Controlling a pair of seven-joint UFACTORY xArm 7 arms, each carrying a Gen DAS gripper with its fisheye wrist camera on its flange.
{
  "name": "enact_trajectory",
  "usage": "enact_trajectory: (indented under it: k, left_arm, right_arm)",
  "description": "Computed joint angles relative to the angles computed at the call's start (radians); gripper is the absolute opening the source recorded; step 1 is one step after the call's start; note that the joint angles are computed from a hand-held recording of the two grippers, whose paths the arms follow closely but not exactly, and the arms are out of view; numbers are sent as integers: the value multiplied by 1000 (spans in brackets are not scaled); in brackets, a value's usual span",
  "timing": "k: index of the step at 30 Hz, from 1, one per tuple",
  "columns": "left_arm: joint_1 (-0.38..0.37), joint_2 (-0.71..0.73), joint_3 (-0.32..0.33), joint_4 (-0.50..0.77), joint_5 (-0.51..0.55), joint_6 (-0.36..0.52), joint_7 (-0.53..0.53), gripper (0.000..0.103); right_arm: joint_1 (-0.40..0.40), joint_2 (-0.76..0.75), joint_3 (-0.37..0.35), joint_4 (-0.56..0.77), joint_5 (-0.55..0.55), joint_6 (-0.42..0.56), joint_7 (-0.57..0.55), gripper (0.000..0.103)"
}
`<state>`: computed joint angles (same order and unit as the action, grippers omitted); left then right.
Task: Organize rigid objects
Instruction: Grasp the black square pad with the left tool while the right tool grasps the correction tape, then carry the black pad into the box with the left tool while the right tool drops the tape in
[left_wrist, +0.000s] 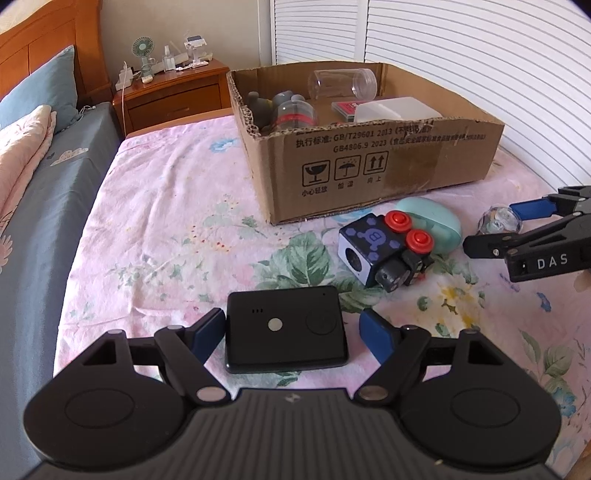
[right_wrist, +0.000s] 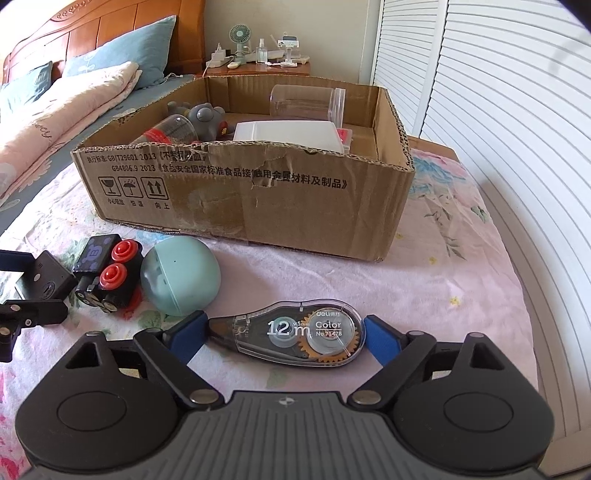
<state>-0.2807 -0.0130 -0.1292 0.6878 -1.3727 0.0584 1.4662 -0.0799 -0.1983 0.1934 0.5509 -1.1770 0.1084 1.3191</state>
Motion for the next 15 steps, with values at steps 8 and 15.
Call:
enact_trajectory:
  k: [8, 15]
  left_arm:
    - [1, -18, 12, -23, 96, 13, -90, 75]
    - [0, -7, 9, -25, 250, 4, -293, 76]
  right_arm:
    - [-5, -56, 20, -56, 104, 10, -72, 93]
    - [-50, -42, 61, -43, 98, 3, -66, 96]
